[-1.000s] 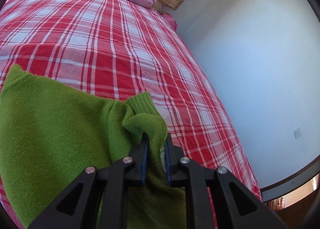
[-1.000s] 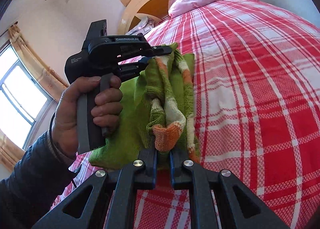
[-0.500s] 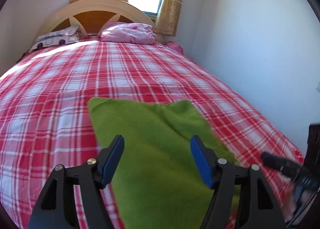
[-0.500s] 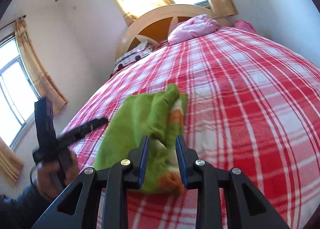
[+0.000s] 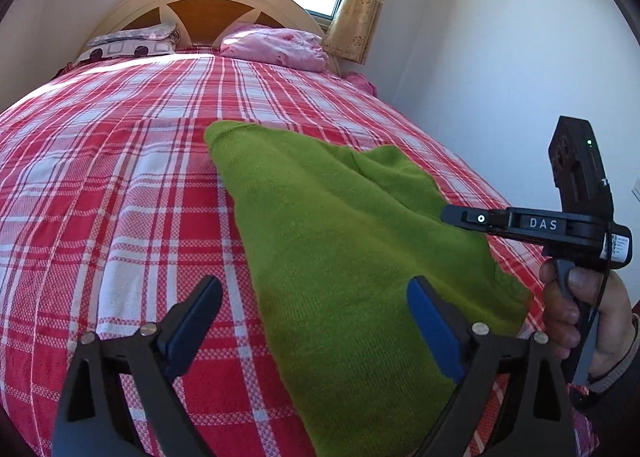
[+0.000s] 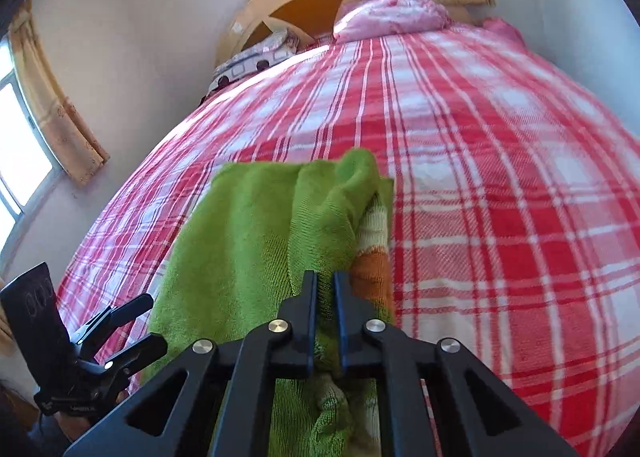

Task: Fold small clothes

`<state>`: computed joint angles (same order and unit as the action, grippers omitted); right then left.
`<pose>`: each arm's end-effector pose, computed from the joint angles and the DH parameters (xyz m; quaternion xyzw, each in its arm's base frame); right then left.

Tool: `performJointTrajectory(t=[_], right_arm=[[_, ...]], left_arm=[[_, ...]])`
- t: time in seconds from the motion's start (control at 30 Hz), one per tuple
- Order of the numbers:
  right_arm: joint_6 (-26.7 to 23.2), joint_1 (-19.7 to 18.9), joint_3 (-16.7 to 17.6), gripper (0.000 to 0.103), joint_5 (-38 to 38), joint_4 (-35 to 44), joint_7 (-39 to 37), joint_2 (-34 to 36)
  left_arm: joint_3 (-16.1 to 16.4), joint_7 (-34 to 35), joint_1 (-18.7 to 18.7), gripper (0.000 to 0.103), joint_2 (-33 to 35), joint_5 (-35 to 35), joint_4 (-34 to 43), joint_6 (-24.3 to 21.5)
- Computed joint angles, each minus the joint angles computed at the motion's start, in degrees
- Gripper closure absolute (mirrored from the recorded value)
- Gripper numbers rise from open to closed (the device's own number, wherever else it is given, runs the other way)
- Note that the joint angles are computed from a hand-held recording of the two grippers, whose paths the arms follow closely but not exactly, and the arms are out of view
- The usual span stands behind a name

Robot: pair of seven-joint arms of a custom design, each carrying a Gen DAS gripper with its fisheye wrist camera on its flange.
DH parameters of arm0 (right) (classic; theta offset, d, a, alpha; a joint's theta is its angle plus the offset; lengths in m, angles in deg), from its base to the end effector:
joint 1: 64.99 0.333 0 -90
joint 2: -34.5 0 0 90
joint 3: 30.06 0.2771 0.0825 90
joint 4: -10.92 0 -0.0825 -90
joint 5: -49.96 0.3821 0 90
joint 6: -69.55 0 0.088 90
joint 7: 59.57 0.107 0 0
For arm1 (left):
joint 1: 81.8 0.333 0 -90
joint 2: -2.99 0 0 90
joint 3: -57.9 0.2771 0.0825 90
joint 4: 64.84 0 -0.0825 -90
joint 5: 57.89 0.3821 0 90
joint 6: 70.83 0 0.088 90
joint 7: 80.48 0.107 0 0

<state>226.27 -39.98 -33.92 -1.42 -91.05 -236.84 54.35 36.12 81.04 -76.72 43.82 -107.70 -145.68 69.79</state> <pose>0.6084 0.2718 0.3843 -0.4658 0.7913 -0.2306 0.3220 0.7150 -0.1536 0.3129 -0.3387 0.8272 -0.4481 0.0149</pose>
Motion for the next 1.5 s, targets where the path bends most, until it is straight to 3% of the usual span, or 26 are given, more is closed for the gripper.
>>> performJointTrajectory(t=[0.1, 0.17, 0.27, 0.43, 0.53, 0.67, 0.73, 0.77, 0.83, 0.87, 0.9, 0.97, 1.03, 1.1, 1.13, 1.17, 1.23, 1.3, 1.37, 1.4, 1.5], right_arm=[[-5.7, 1.1, 0.2, 0.096, -2.0, -0.3, 0.5, -1.9], [-7.9, -1.3, 2.8, 0.096, 5.4, 1.7, -7.1, 0.5], [-10.4, -1.1, 2.4, 0.096, 8.2, 3.7, -10.5, 2.9], [-15.3, 0.6, 1.6, 0.098, 8.1, 5.2, -12.0, 3.1], [-14.9, 0.0, 1.8, 0.1, 8.7, 4.3, -12.1, 2.9], [-11.9, -0.1, 1.3, 0.099, 7.8, 2.3, -10.7, 1.1], [-17.2, 2.0, 1.0, 0.098, 4.3, 4.9, -10.3, 0.8], [-18.4, 2.5, 1.3, 0.094, 3.0, 6.4, -10.7, 1.2], [-18.1, 2.8, 2.1, 0.065, 2.0, 10.0, -13.2, 2.9], [-15.5, 2.1, 2.7, 0.045, 3.0, 11.8, -15.4, 4.2], [-12.2, 1.1, 3.4, 0.042, 5.0, 13.6, -18.3, 6.0], [-10.1, 0.0, 4.7, 0.042, 10.1, 19.0, -25.2, 10.8], [-16.2, 0.1, 5.8, 0.042, 14.1, 27.6, -31.8, 17.0], [-20.4, 2.7, 1.9, 0.042, 20.2, 31.5, -35.4, 20.1], [-20.4, 2.4, 1.6, 0.042, 21.3, 30.4, -34.3, 19.8], [-18.7, 0.4, 3.2, 0.046, 20.5, 27.3, -31.8, 18.1], [-10.2, -0.9, 2.3, 0.056, 22.4, 18.3, -28.4, 13.5], [-5.2, -1.5, 1.2, 0.077, 22.8, 12.3, -25.5, 10.2], [0.3, -2.5, 1.0, 0.079, 23.5, 8.5, -23.6, 8.5], [1.4, -2.4, 0.6, 0.085, 23.2, 7.9, -23.1, 8.5], [3.0, -0.2, -2.4, 0.091, 18.8, 7.5, -20.2, 9.2]], left_arm=[[0.9, -2.2, -1.0, 0.004, 0.3, 1.3, 0.4, 0.5], [2.3, -5.5, -2.6, 0.003, 1.1, 4.4, 1.8, -0.1], [3.8, -9.9, -4.3, 0.002, 2.6, 9.3, 4.0, -1.6], [0.3, -6.5, -0.6, 0.002, 1.2, 5.9, 1.0, 0.5], [-0.8, -5.2, 0.9, 0.0, 0.4, 1.9, -0.4, 2.9], [2.3, -10.9, -2.6, 0.0, 1.3, 6.7, 1.1, 3.9], [2.2, -10.7, -2.8, 0.0, 0.7, 7.7, -0.1, 5.4], [2.2, -11.0, -3.0, 0.0, 1.0, 8.3, 0.3, 5.3], [2.1, -11.4, -3.0, 0.0, 1.1, 9.3, 0.5, 4.8], [2.0, -11.4, -2.9, 0.0, 1.1, 9.6, 0.5, 4.8], [1.9, -11.2, -2.7, 0.0, 1.0, 9.6, 0.2, 5.0], [1.8, -11.4, -2.9, 0.0, 1.3, 10.1, 0.6, 5.2], [1.8, -11.8, -2.9, 0.0, 1.6, 10.5, 1.0, 4.8], [1.9, -12.5, -3.0, 0.0, 2.2, 11.0, 2.0, 4.1], [1.9, -12.8, -3.0, 0.0, 2.5, 11.2, 2.4, 3.7], [1.9, -13.2, -3.1, 0.0, 2.8, 11.4, 2.9, 3.1], [1.9, -13.6, -3.0, 0.0, 3.2, 11.9, 3.6, 2.1], [1.9, -13.4, -3.0, 0.0, 3.3, 12.2, 3.8, 1.7], [1.7, -13.0, -2.9, 0.0, 3.3, 12.2, 3.7, 1.5], [1.7, -12.8, -2.9, 0.0, 3.2, 12.2, 3.6, 1.5], [1.6, -12.0, -3.0, 0.0, 3.0, 12.5, 3.4, 1.1]])
